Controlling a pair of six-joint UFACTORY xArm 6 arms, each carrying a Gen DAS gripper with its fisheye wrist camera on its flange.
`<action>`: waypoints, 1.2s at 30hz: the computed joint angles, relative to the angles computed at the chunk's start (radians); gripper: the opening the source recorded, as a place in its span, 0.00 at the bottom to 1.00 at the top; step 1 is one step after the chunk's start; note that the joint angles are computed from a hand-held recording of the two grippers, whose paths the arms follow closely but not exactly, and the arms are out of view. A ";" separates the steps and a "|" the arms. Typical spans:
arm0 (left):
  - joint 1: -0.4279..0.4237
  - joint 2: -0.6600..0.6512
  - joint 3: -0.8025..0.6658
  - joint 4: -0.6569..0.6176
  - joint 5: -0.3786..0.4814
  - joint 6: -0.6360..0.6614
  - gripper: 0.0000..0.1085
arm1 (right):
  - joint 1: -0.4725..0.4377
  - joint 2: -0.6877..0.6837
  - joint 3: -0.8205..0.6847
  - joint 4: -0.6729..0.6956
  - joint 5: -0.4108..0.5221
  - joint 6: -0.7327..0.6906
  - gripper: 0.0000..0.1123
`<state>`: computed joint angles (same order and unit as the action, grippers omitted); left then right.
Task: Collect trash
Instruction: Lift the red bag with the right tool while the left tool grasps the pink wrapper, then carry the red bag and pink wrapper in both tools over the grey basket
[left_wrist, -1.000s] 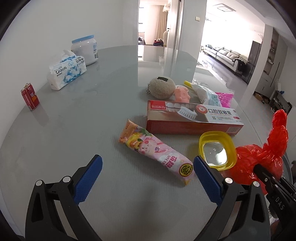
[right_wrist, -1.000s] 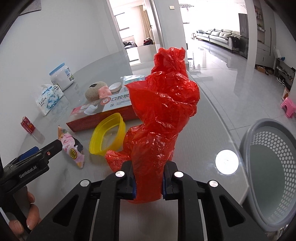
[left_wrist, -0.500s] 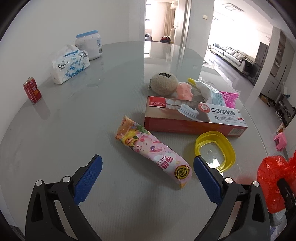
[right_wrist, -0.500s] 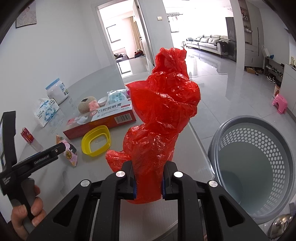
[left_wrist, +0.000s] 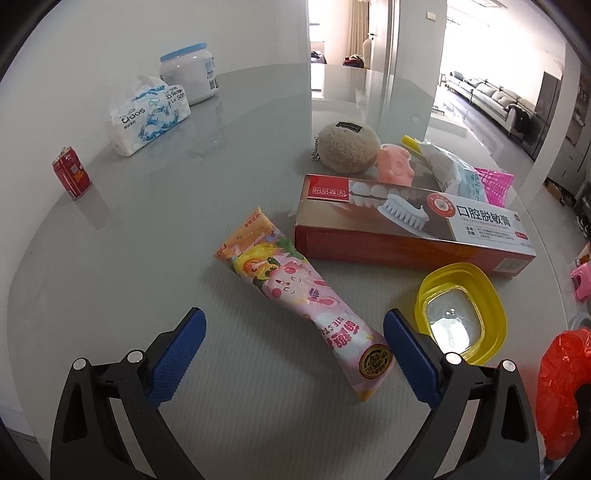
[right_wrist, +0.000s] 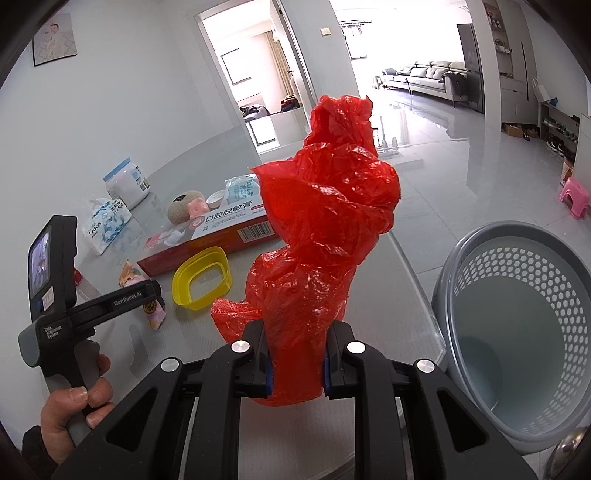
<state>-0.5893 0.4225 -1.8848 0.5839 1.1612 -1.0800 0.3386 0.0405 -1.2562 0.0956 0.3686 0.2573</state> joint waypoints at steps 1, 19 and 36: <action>0.000 -0.005 0.009 -0.004 -0.008 0.008 0.66 | 0.001 0.001 -0.001 -0.003 -0.001 0.003 0.16; -0.009 -0.265 0.343 0.033 -0.203 0.002 0.22 | 0.020 -0.069 0.060 -0.093 -0.006 0.089 0.16; -0.161 -0.173 0.142 0.058 -0.309 0.167 0.22 | -0.075 -0.309 0.268 -0.243 0.012 0.257 0.15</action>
<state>-0.7507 0.2495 -1.7424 0.6418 0.8517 -0.9128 0.2634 -0.2682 -0.9882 -0.1470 0.3802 0.5141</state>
